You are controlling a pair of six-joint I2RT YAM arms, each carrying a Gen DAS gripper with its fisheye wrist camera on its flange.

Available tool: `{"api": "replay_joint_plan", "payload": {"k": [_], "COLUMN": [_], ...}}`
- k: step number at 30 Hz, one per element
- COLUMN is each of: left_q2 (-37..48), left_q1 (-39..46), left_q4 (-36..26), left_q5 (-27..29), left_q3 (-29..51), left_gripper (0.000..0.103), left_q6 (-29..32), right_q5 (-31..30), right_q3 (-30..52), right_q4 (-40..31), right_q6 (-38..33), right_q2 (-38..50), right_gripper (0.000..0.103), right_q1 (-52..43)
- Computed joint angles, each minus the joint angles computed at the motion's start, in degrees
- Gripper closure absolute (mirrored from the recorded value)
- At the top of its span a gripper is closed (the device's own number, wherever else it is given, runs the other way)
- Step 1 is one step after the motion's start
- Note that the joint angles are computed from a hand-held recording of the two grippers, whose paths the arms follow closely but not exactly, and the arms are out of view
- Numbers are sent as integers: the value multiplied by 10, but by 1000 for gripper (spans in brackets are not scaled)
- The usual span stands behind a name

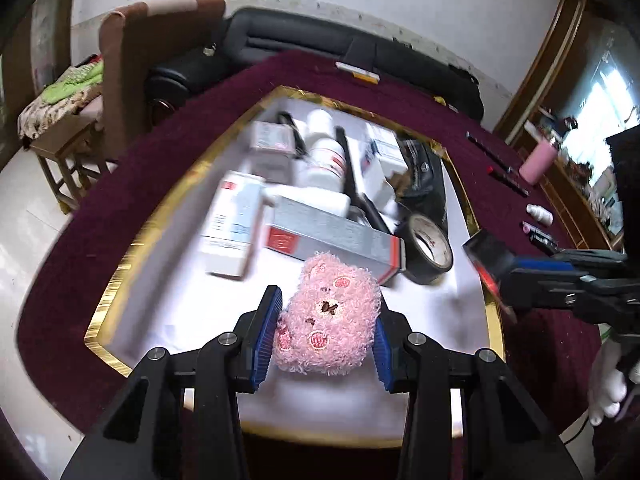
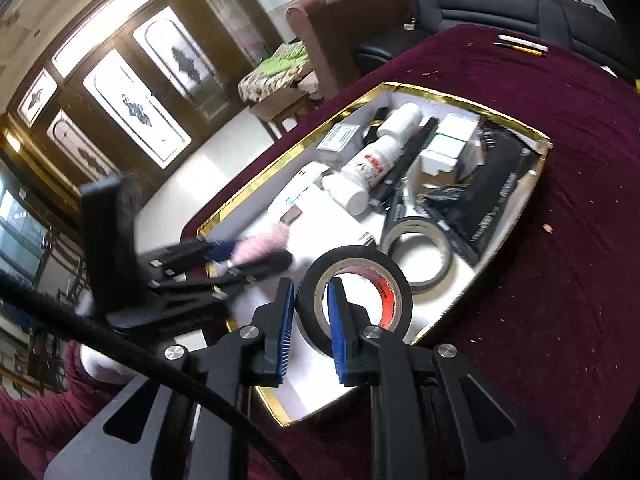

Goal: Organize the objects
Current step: 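Move the plush toy and tape roll over the tray with both tools, then lower the plush toy and tape roll into the tray, opening both tools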

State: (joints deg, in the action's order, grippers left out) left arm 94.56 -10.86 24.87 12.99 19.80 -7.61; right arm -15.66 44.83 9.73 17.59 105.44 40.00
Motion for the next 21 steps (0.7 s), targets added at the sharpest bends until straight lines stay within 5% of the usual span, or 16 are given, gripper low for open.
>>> {"api": "replay_joint_plan", "payload": {"k": [10,21], "left_q2": [32,19], "left_q1": [1,44], "left_q4": [2,-6], "left_q5": [-21,1], "left_q3": [21,25], "left_gripper": [67,59], "left_q6": [25,25], "right_q5": [46,41], "right_q3": [100,97], "right_q4": [-82,-64], "right_q6": [-23,-16], "right_q2": [89,92], "right_gripper": [87,84], "right_q1": [50,57]}}
